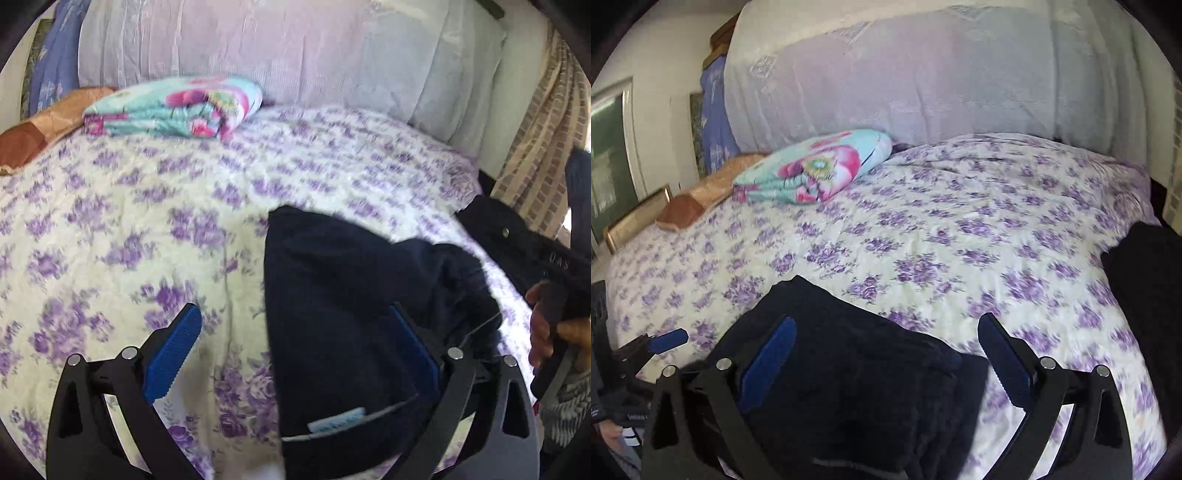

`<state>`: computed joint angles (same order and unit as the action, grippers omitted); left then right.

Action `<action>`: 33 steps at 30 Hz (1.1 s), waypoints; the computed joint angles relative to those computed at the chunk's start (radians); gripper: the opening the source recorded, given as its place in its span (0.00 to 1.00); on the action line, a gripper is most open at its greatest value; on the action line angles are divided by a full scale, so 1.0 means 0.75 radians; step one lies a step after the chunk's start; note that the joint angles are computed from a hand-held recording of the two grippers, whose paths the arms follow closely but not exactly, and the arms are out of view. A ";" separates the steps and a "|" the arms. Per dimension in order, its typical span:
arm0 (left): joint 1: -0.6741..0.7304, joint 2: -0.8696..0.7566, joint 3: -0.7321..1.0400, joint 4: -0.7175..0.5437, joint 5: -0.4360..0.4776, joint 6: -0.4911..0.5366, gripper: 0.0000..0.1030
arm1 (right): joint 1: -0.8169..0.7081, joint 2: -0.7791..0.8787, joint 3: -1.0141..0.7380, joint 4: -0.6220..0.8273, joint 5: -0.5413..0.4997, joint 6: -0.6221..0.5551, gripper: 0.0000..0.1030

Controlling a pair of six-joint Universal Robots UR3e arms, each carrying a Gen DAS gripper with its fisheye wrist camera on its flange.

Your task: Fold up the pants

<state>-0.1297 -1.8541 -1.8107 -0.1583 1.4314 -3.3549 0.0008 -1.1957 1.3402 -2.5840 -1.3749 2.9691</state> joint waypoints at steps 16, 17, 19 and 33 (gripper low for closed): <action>0.184 0.031 -0.081 -0.099 -0.347 0.028 0.95 | -0.308 -0.217 0.305 0.174 0.469 0.031 0.96; 0.209 0.054 -0.088 -0.137 -0.391 0.042 0.95 | -0.359 -0.245 0.354 0.199 0.527 0.036 0.96; 0.245 0.087 -0.120 -0.145 -0.446 0.050 0.95 | -0.489 -0.313 0.476 0.291 0.684 0.031 0.96; 0.308 0.028 -0.050 -0.263 -0.630 0.074 0.95 | -0.735 -0.308 0.712 0.475 1.099 -0.068 0.96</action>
<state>0.1014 -1.8332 -1.8486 -0.3557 0.9587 -3.2998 -0.5502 -1.4270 1.8744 -2.2277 -0.5507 2.9178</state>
